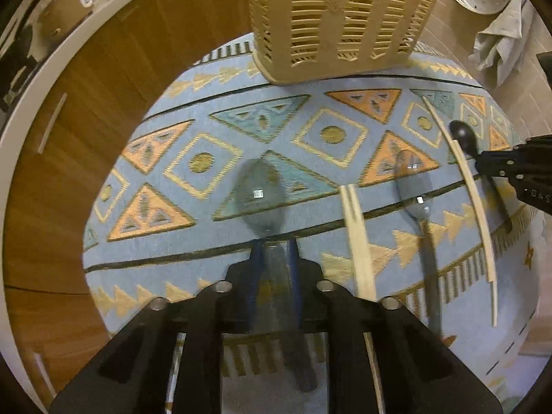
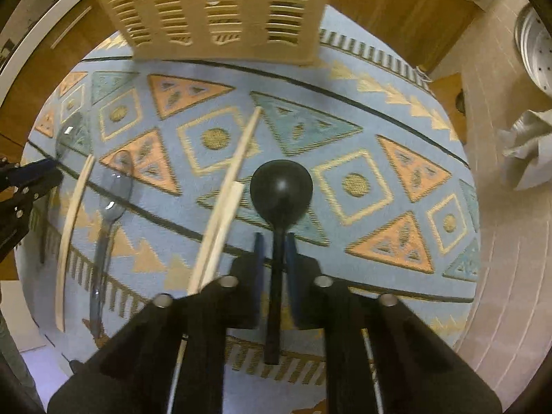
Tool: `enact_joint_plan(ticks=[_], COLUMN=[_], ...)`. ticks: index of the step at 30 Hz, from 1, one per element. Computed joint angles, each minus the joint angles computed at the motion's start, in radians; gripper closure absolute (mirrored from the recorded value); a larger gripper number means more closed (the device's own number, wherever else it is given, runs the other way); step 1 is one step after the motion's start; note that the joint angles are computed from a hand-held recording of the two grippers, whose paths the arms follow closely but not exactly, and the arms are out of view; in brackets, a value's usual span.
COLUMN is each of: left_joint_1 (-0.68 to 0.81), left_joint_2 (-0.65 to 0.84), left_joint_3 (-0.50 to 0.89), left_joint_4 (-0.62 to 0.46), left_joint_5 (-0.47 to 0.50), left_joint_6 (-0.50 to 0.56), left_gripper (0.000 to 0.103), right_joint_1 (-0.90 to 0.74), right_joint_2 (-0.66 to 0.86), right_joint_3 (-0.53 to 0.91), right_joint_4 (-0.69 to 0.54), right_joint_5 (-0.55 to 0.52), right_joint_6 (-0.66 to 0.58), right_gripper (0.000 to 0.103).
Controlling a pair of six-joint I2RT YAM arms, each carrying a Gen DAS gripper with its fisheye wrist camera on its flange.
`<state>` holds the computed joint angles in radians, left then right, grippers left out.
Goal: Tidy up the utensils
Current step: 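Lift the clear spoon with the left tool while the right tool lifts the black spoon, then carry both held spoons up toward the beige caddy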
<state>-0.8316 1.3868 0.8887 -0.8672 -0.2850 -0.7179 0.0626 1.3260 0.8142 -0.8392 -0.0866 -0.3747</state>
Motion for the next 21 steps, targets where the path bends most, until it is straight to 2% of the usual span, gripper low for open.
enact_joint_plan(ticks=[3,7,12,19,21], left_joint_1=[-0.023,-0.034,-0.098,-0.176,-0.183], left_joint_2=[0.002,-0.091,-0.213,-0.37,-0.394], left_joint_3=[0.001,-0.067,-0.074,-0.048,-0.034], left_joint_4=[0.01,0.084,0.108,0.145,0.167], left_joint_5=[-0.023,-0.033,-0.139,-0.305,-0.336], left_joint_6=[-0.038,-0.07,-0.133,-0.151,-0.137], left_gripper=[0.093,0.093,0.093,0.093,0.093], right_joint_1=[0.011,-0.047,-0.137,-0.308,-0.357], right_joint_2=[-0.013,-0.075,-0.216,-0.274,-0.229], right_joint_3=[0.0,-0.01,0.006,0.117,0.167], right_joint_4=[-0.009,-0.049,-0.143,-0.275,-0.285], right_joint_5=[-0.018,-0.116,-0.258,-0.496,-0.567], right_joint_6=[0.007,-0.054,-0.142,-0.288,-0.326], right_gripper=[0.098,0.098,0.098,0.098,0.098])
